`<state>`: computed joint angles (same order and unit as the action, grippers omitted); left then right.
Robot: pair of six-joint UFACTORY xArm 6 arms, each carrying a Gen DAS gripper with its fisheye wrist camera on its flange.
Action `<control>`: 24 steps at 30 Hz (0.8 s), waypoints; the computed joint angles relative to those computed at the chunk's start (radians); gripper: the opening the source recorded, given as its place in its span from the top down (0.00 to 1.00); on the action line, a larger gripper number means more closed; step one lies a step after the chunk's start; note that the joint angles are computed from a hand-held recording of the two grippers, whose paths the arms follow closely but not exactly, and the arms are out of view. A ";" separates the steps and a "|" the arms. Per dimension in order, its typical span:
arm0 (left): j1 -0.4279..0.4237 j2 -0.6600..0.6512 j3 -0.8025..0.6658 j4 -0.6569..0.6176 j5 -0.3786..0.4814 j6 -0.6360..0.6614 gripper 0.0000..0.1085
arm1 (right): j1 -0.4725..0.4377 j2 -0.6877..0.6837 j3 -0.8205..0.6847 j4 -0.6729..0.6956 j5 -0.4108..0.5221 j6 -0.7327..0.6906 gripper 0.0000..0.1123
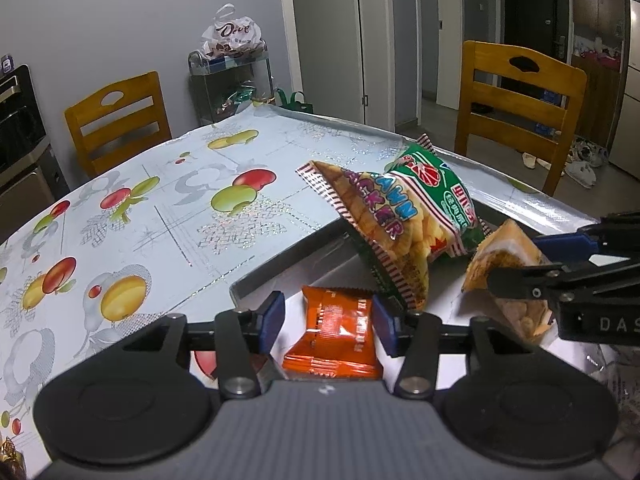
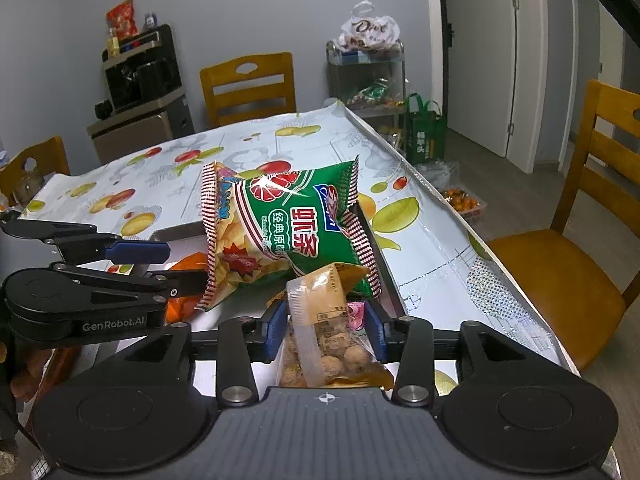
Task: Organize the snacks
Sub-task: 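Carry both held snacks over the gray box and lower them inside, then open left tool then right tool to drop the snacks in the box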
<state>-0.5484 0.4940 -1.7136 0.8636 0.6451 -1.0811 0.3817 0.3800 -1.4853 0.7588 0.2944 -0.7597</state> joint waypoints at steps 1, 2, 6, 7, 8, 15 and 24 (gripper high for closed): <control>-0.002 -0.003 0.002 0.005 0.004 -0.004 0.45 | 0.001 -0.002 0.002 0.012 -0.002 -0.010 0.50; -0.004 -0.006 0.005 0.015 0.005 -0.014 0.34 | 0.002 -0.004 0.004 0.024 -0.002 -0.021 0.46; -0.019 -0.025 0.023 0.092 0.015 -0.080 0.18 | 0.009 -0.026 0.028 0.089 -0.027 -0.083 0.35; -0.021 -0.028 0.023 0.090 0.018 -0.076 0.18 | 0.009 -0.032 0.032 0.106 -0.027 -0.099 0.31; -0.023 -0.032 0.027 0.087 0.019 -0.072 0.18 | 0.009 -0.039 0.036 0.121 -0.022 -0.112 0.28; -0.028 -0.085 0.090 0.108 0.003 -0.117 0.17 | 0.015 -0.078 0.077 0.133 -0.030 -0.132 0.18; -0.044 -0.177 0.198 0.175 -0.028 -0.197 0.15 | 0.032 -0.139 0.135 0.155 -0.077 -0.139 0.09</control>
<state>-0.5924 0.3173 -1.5160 1.0383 0.6168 -1.2779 0.4133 0.2411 -1.3507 0.9140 0.2175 -0.8985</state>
